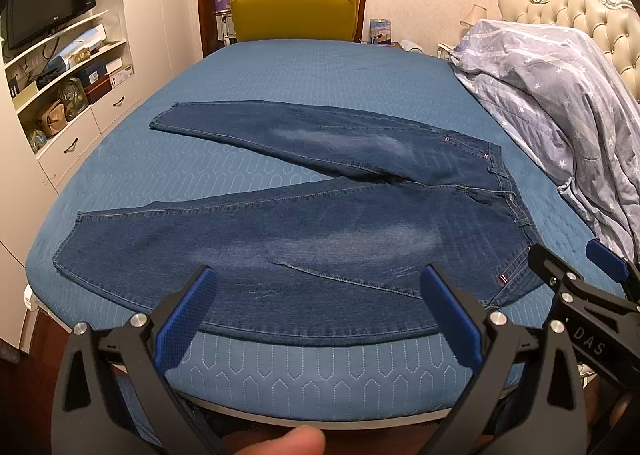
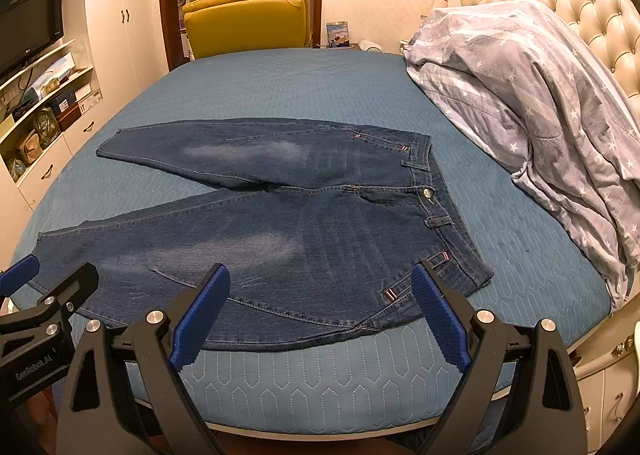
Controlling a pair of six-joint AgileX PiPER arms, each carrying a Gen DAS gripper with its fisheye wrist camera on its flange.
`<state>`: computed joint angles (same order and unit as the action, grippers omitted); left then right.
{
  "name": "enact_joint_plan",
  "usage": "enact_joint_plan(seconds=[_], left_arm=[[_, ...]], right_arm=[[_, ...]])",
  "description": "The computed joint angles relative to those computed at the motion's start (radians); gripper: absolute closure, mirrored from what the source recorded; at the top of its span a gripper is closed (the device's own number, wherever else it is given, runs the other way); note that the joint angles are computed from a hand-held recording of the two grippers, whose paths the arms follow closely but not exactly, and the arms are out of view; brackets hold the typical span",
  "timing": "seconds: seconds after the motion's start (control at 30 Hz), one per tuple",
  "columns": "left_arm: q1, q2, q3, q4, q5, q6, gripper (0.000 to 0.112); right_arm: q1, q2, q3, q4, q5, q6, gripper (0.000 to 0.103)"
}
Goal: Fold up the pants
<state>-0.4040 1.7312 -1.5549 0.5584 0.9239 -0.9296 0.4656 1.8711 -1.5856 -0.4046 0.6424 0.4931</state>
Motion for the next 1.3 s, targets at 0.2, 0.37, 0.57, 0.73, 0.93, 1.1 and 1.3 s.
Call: enact_joint_plan(seconds=[0.2, 0.37, 0.57, 0.73, 0.93, 1.1, 1.3], left_arm=[[-0.001, 0.002, -0.001, 0.004, 0.000, -0.004, 0.011], [0.002, 0.000, -0.008, -0.001, 0.006, 0.000, 0.011], [0.004, -0.005, -0.006, -0.003, 0.006, 0.004, 0.011], [0.002, -0.003, -0.010, -0.001, 0.010, 0.001, 0.011], [0.004, -0.005, -0.008, -0.005, 0.006, 0.008, 0.011], [0.009, -0.008, -0.004, -0.009, -0.001, 0.013, 0.011], [0.009, -0.008, -0.003, -0.009, -0.002, 0.014, 0.011]], right_arm=[[0.001, 0.000, -0.003, 0.001, 0.003, -0.002, 0.015], [0.002, 0.001, -0.004, -0.001, 0.004, 0.000, 0.015], [0.004, -0.001, -0.001, -0.004, 0.002, 0.003, 0.015], [0.006, -0.001, -0.001, -0.007, 0.006, 0.008, 0.015], [0.004, 0.002, -0.002, -0.004, 0.003, 0.004, 0.015], [0.005, 0.003, -0.002, -0.007, 0.003, 0.007, 0.015], [0.004, 0.003, -0.001, -0.005, -0.001, 0.004, 0.015]])
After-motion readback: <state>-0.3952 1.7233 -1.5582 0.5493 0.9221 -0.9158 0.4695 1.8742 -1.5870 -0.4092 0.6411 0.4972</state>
